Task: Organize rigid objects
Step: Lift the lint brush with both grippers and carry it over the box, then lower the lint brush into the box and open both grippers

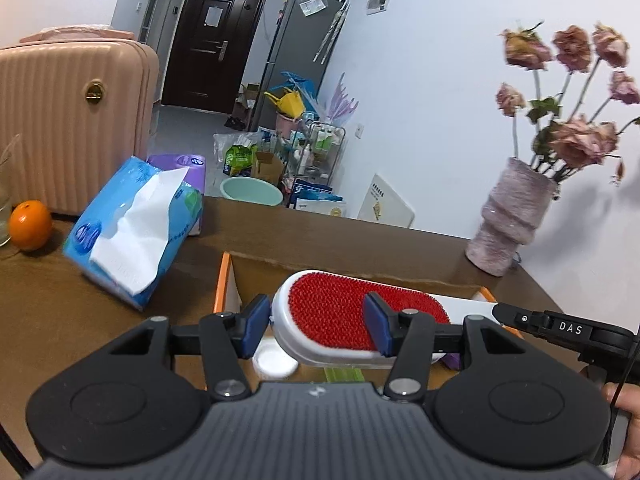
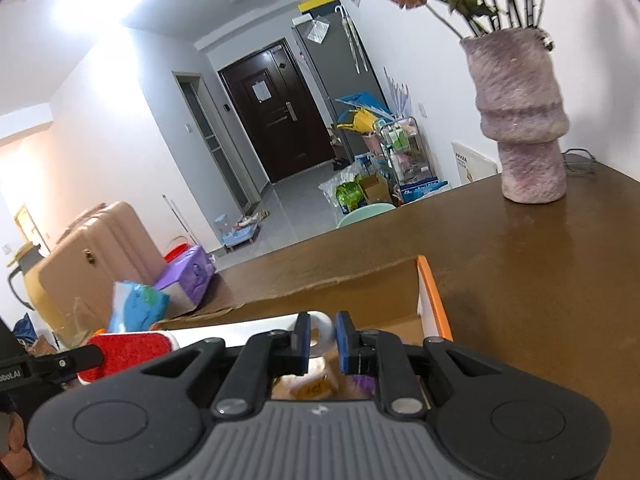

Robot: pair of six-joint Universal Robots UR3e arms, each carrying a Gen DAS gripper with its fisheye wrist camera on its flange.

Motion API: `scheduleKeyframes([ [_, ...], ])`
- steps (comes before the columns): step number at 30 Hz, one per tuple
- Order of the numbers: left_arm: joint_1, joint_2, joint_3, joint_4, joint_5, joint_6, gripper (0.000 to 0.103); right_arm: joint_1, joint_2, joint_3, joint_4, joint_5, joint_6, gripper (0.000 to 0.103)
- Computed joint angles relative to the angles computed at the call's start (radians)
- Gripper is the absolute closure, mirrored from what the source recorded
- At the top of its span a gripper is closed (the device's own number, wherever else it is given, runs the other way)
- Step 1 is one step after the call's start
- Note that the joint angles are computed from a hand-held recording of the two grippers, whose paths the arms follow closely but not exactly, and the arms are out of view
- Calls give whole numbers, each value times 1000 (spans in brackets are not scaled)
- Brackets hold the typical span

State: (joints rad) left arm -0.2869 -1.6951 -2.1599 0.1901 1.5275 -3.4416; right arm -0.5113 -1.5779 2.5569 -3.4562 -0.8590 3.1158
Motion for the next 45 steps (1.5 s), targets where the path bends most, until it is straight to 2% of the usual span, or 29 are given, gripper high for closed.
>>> scheduleKeyframes([
  [6, 54, -160, 159, -54, -57, 13, 51, 157, 220, -260, 46, -181, 26, 88],
  [8, 49, -210, 201, -68, -34, 31, 51, 187, 247, -324, 104, -216, 3, 88],
  [10, 59, -230, 234, -117, -44, 17, 46, 211, 270, -379, 163, -237, -16, 87],
  [11, 84, -227, 229, -119, -95, 4, 37, 220, 278, -400, 191, -249, -18, 86],
  [12, 104, -226, 213, -98, -141, 10, 36, 223, 288, -416, 213, -245, -17, 83],
  [14, 106, -222, 200, -89, -150, 30, 36, 231, 299, -434, 238, -232, -21, 56],
  [16, 76, -232, 214, -87, -103, 43, 35, 263, 305, -440, 241, -265, -50, 47],
  [17, 60, -234, 217, -80, -76, 51, 33, 277, 306, -454, 265, -285, -63, 47],
  [19, 22, -247, 226, -59, -20, 70, 30, 281, 301, -442, 249, -296, -58, 43],
  [22, -16, -259, 236, -41, 33, 101, 30, 261, 295, -444, 292, -254, -68, 42],
  [25, -34, -266, 241, -31, 63, 115, 29, 256, 293, -441, 293, -245, -67, 42],
  [33, -6, -250, 221, -20, 4, 115, 25, 254, 284, -406, 223, -254, -67, 40],
  [34, -6, -246, 221, -27, 9, 114, 25, 264, 282, -400, 203, -274, -60, 35],
  [35, -12, -240, 220, -35, 24, 113, 25, 269, 278, -391, 187, -293, -50, 25],
  [36, -16, -231, 215, -41, 35, 115, 25, 270, 270, -376, 166, -299, -38, 22],
  [39, -20, -181, 185, -68, 39, 132, 25, 265, 253, -331, 98, -278, -24, 22],
  [40, -24, -166, 177, -74, 46, 136, 25, 279, 239, -324, 92, -298, -34, 21],
  [42, -33, -122, 153, -91, 63, 138, 25, 313, 196, -319, 121, -348, -53, 21],
  [45, -43, -39, 110, -119, 76, 131, 25, 311, 72, -266, 178, -335, -84, 21],
])
